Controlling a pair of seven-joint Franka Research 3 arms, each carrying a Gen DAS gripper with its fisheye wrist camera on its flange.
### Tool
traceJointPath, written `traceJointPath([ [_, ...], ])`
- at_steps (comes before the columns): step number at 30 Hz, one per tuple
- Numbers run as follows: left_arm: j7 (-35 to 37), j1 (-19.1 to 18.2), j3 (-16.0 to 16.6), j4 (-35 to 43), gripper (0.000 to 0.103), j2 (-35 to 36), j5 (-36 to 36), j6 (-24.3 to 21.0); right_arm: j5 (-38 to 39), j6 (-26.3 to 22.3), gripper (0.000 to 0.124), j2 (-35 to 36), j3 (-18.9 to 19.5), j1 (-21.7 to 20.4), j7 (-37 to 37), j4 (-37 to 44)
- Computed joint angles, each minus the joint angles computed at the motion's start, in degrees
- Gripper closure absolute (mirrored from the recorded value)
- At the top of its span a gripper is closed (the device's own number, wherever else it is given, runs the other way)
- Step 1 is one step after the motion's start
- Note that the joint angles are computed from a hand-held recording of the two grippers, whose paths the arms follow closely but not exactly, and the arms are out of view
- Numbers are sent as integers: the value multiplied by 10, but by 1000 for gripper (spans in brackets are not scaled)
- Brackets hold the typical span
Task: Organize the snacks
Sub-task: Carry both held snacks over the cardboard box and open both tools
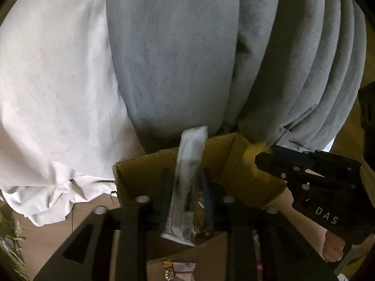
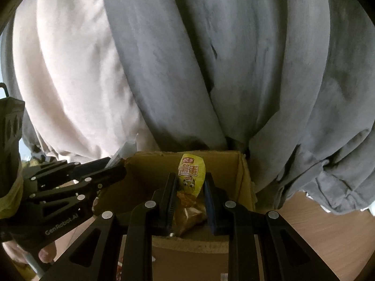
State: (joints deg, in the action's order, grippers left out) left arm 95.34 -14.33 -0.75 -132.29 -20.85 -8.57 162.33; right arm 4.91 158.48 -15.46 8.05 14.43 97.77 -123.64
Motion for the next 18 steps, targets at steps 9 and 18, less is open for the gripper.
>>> traceJointPath([
  [9, -79, 61, -44, -58, 51, -63, 108, 42, -72, 4, 72, -15, 21, -27, 69, -15],
  [18, -131, 56, -28, -150, 50, -178, 164, 32, -36, 19, 72, -95, 30, 7, 57, -90],
])
